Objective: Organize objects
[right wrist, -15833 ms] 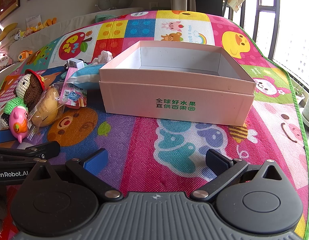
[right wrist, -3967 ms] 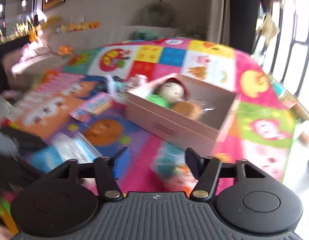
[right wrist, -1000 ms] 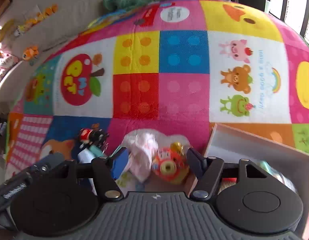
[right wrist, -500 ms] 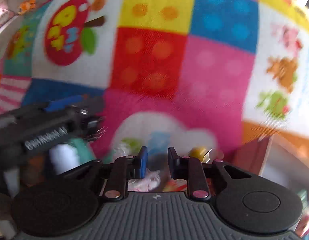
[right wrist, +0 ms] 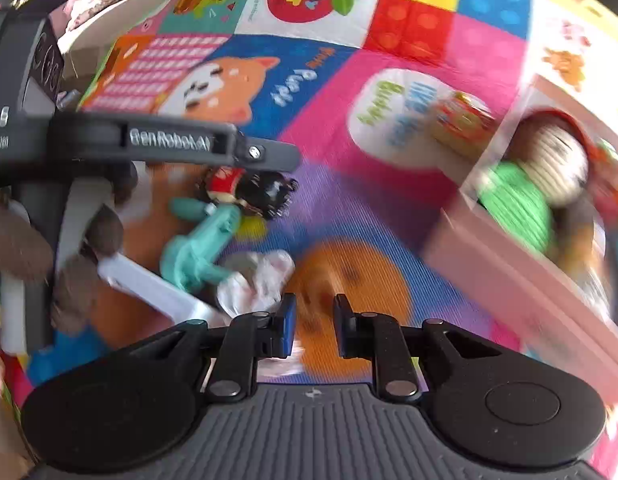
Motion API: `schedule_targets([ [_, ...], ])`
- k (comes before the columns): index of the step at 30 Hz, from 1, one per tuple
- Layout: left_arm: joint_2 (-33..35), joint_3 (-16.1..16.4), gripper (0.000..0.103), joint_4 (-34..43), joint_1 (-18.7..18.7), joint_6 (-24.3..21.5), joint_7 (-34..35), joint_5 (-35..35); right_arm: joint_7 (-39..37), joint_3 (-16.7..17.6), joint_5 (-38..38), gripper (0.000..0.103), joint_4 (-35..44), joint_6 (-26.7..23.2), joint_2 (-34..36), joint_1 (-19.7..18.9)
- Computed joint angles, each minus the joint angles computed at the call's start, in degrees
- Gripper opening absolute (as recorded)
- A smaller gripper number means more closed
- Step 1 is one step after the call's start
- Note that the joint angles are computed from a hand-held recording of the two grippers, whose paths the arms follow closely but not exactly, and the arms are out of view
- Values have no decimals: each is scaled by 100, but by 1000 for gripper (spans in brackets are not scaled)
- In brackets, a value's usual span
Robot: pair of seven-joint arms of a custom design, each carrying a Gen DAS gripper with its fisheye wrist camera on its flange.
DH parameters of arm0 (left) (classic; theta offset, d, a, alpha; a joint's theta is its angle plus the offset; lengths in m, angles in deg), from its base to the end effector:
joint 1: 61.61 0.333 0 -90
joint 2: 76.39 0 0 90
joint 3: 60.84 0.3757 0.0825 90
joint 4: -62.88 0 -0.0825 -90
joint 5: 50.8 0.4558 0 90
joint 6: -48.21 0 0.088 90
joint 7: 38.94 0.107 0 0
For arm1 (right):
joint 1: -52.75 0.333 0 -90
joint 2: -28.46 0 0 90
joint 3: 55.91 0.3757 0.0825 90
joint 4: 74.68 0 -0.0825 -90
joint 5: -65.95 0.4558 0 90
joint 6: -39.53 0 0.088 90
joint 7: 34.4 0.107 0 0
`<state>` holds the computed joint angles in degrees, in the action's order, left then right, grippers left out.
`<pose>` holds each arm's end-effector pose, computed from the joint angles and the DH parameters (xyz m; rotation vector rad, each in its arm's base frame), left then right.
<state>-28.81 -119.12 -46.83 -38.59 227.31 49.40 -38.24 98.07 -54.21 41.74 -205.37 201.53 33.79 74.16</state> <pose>0.6681 -0.3460 0.3158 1.5484 -2.2475 1.3509 0.5582 0.2606 0.3681 -1.9571 1.8911 -0.4233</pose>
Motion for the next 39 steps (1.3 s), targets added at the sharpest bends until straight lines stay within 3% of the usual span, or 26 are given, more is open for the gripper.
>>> schedule_targets([
  [2, 19, -150, 42, -206, 123, 129, -72, -6, 591, -68, -640, 20, -248, -184, -281, 68],
  [5, 568, -802, 42, -343, 651, -121, 91, 91, 796, 58, -845, 25, -450, -157, -631, -155],
  [7, 506, -882, 42, -617, 816, 363, -26, 107, 782, 116, -670, 35, -385, 13, -733, -357],
  [9, 34, -621, 42, -955, 772, 1225, -346, 108, 921, 135, -565, 44, -166, 171, -681, -572],
  [12, -651, 49, 42, -1343, 405, 2508, -635, -141, 903, 50, -276, 45, 505, 119, -203, -737],
  [14, -780, 448, 42, -1472, 119, 3173, -706, -324, 1305, -189, -756, 45, 1178, -203, 316, -622],
  [16, -486, 453, 42, -1488, 245, 3501, -936, -3, 1388, -409, -859, 44, 1898, -662, 872, -450],
  [20, 40, 215, 42, -1373, 667, 3497, -1499, 909, 1076, -654, -347, 37, 3026, -1486, 1813, -298],
  [23, 5, 304, 42, -1272, 580, 3303, -1700, 1160, 850, -871, -288, 29, 3602, -2086, 2273, -92],
  [26, -5, 370, 42, -1204, 540, 3130, -1943, 1398, 651, -1026, -485, 28, 3800, -2378, 2447, 120],
  [30, -157, 601, 42, -1226, 369, 3322, -2148, 1515, -138, -642, 204, 26, 3380, -2019, 2168, -127],
  [34, -345, 896, 42, -1208, 117, 3415, -2334, 1541, -641, -509, 426, 26, 2649, -1703, 1683, -8],
  [37, -539, 1184, 42, -1209, -149, 3516, -2390, 1503, -1049, -293, 793, 25, 1827, -1170, 1126, -24],
  [39, -629, 1333, 42, -1200, -277, 3531, -2481, 1535, -1064, -296, 512, 25, 1248, -788, 747, 154],
])
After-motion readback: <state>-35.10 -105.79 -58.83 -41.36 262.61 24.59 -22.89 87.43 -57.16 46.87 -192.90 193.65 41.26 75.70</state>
